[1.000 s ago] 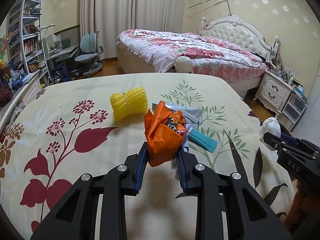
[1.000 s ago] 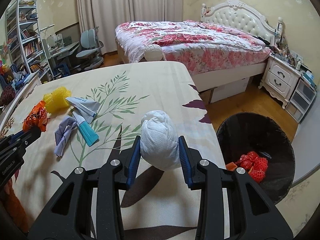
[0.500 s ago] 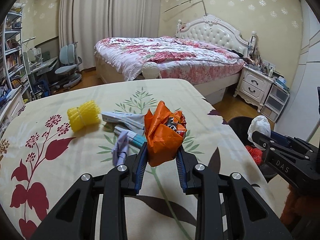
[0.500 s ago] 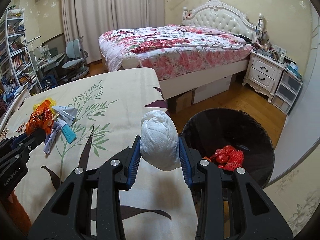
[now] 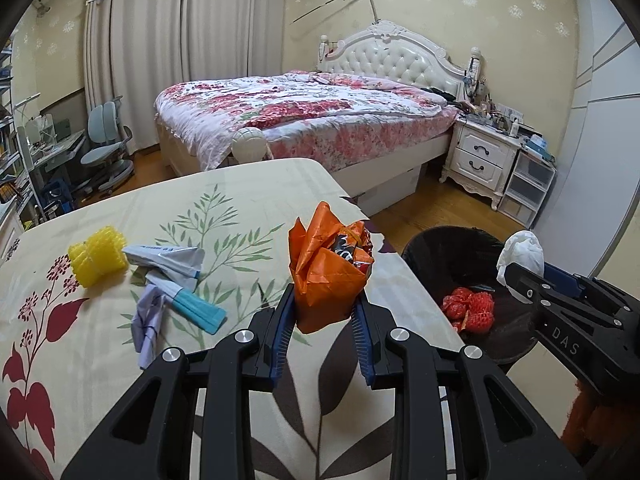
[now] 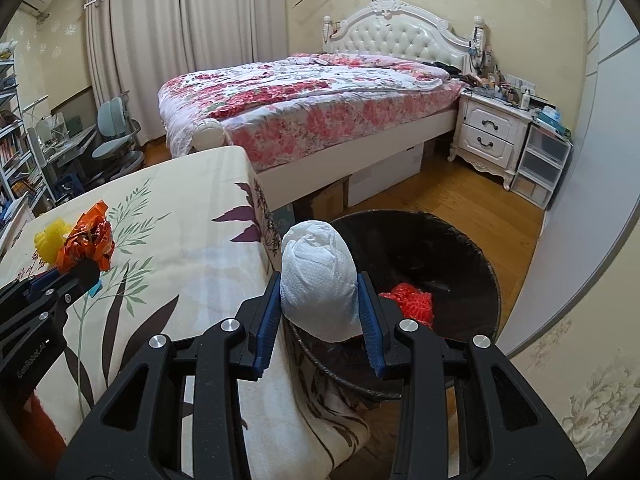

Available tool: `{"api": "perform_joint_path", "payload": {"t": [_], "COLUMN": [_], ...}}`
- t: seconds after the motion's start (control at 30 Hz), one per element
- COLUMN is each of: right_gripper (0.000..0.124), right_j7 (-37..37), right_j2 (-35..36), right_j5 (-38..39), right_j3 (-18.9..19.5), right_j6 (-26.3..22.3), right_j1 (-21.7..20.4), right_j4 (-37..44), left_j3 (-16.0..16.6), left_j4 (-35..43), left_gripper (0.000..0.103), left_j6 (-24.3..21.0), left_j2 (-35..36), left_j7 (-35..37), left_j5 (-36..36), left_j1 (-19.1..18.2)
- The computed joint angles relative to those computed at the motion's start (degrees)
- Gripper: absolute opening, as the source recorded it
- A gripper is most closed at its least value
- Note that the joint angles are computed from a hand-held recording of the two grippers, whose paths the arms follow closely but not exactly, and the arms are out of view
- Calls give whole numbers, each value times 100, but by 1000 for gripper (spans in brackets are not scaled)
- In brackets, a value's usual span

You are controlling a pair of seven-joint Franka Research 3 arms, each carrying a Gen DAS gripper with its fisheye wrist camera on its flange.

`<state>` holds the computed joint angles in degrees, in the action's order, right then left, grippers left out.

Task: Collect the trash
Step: 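Carry the orange snack bag and white ball over the bin, then open the left tool then the right tool to drop both into the bin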

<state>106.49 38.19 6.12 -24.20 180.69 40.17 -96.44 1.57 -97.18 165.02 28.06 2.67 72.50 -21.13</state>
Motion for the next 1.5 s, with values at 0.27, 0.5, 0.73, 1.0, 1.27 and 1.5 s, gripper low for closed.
{"api": "perform_joint_path", "payload": {"t": [0.27,0.5,0.73,1.0,1.27,1.5], "right_gripper": [36,36,36,36,36,37], "right_j7": [268,438,608,695,848,1087], "right_j2": [164,373,605,734,900,996], "right_j5": [125,164,-14,-130,-209,-383], "right_j3": [-514,-611,-469,-197,-13,-46], "right_j6": [21,-83,-263,-327,-497,-641], "right_j1": [159,-7,-331,-697,-951,-995], "right_j4": [4,230,568,800,1140,1269], "left_j3": [-93,-71,-44,-76,-122,-119], "left_j4": [681,1442,2335,3448,4820,6064], "left_gripper": [29,29,29,29,29,29], "left_j6": [-55,-162,-371,-802,-1352,-1878], "left_j2": [527,1095,1752,2511,3331,4061], "left_j7": [848,1724,2715,3739,4540,5152], "left_j5": [-672,-1471,-2331,-3192,-3878,-4388], "left_j1": [-113,-320,-482,-559,-619,-687]}}
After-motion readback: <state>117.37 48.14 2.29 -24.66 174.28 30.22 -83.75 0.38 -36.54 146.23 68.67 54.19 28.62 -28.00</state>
